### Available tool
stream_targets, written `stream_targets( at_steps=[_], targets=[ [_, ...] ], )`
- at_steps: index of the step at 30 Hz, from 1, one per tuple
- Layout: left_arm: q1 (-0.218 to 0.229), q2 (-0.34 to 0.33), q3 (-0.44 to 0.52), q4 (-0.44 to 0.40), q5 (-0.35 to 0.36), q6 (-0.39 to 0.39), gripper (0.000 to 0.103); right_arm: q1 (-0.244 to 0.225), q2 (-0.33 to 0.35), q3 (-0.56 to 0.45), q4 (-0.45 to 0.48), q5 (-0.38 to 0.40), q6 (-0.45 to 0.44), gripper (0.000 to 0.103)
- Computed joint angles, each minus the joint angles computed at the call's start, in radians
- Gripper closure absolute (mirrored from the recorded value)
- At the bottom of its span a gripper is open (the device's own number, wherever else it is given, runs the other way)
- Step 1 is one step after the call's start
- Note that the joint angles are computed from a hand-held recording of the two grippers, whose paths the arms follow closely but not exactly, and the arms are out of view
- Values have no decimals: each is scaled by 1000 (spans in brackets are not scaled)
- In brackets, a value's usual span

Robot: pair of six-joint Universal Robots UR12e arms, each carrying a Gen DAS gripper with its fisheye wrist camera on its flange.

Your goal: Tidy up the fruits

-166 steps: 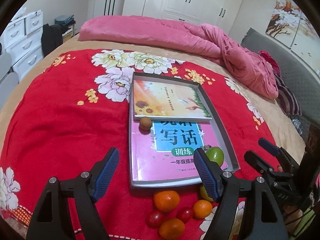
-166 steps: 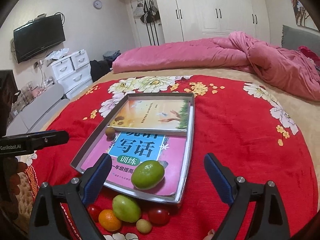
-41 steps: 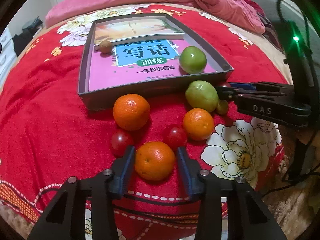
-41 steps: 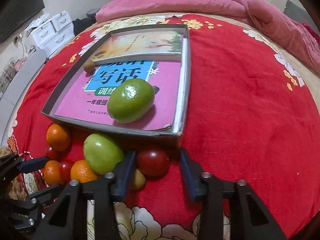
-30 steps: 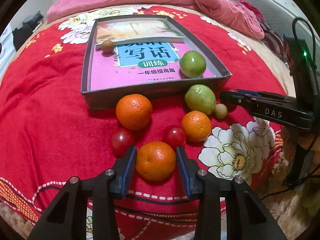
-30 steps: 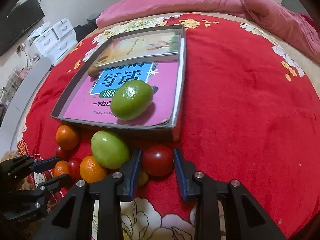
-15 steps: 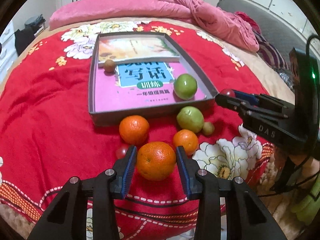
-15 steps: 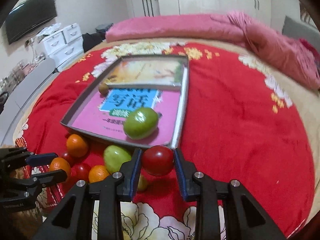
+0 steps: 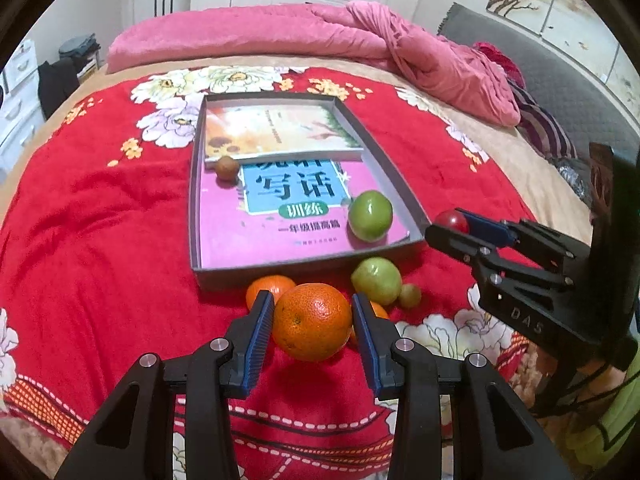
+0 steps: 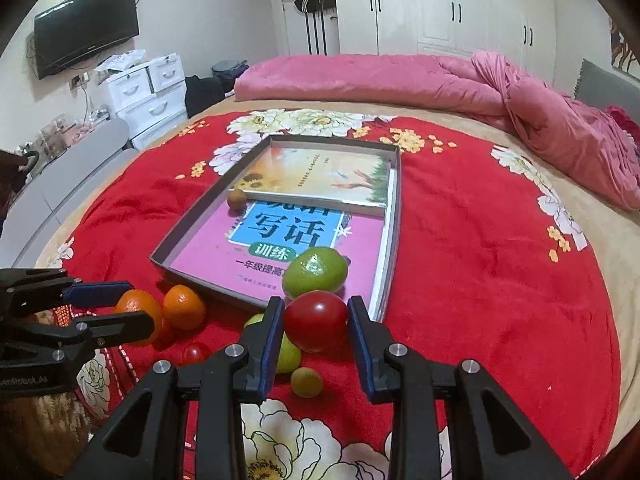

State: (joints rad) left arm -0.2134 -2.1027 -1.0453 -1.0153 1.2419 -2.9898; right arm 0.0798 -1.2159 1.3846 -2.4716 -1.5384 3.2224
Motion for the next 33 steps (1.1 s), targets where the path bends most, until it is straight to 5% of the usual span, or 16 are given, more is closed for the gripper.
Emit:
stream_targets(
  at_steps=[33],
  targets=[
    [-8, -63, 97, -11, 22, -39, 61, 18, 29, -49, -46, -17, -67, 70]
  ],
)
